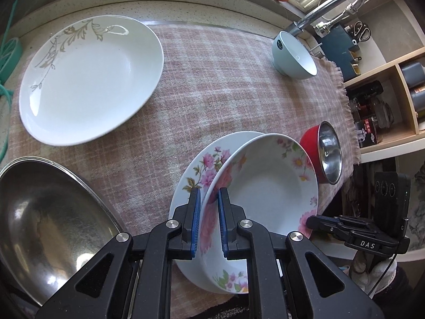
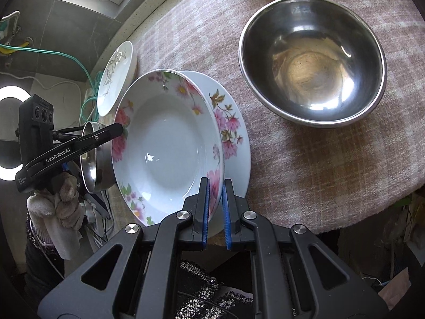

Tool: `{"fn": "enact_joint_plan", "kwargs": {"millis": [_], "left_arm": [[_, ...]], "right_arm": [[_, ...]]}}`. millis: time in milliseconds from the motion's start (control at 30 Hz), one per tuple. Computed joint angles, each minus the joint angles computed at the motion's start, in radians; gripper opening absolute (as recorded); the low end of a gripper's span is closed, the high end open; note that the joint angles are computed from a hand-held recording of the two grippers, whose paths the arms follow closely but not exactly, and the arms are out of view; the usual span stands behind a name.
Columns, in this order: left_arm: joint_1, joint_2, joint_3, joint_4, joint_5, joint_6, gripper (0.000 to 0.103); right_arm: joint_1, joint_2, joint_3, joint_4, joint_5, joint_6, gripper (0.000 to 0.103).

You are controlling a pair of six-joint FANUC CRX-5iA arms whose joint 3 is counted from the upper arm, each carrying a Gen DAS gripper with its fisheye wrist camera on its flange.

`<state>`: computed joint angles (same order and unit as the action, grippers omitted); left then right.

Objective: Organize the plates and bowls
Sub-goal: 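Carry the pink-rose plate onto the pink-flower plate and open the right gripper, then move the open right gripper to the leaf-pattern plate rim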

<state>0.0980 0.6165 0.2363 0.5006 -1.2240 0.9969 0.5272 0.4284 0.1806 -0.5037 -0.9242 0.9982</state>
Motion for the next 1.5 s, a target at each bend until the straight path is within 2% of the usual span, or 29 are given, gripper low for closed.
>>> {"fn": "enact_joint_plan", "kwargs": {"millis": [367,600,1267,1367,1433,1500], "left_arm": [[-0.006,-0.009,-0.011,-0.035,0.008,0.013,0.011],[-0.013,-0.009,-0.006,-0.051,0.014,0.020,0.011],[-0.027,-0.006,0.014,-0.086,0.029,0.026,0.012],[-0.025,-0.008,0.009,-0.079,0.032,0.021,0.012],[-0.025,-0.011,0.007,-0.076,0.037,0.015,0.014],[-0.022,-0.011,0.006,-0.070,0.038,0.012,0.015]], "right_arm": [[0.004,0.025,0.023,-0.007,-0.032,0.004,0.010],[0.007,0.023,0.012,0.000,-0.015,-0.007,0.010],[0.005,0.035,0.030,0.019,-0.021,0.005,0.017],[0.010,0.031,0.027,0.037,-0.017,0.003,0.025],[0.015,0.023,0.022,0.057,-0.011,0.000,0.038],[0.019,0.015,0.017,0.075,-0.002,-0.007,0.040]]}}
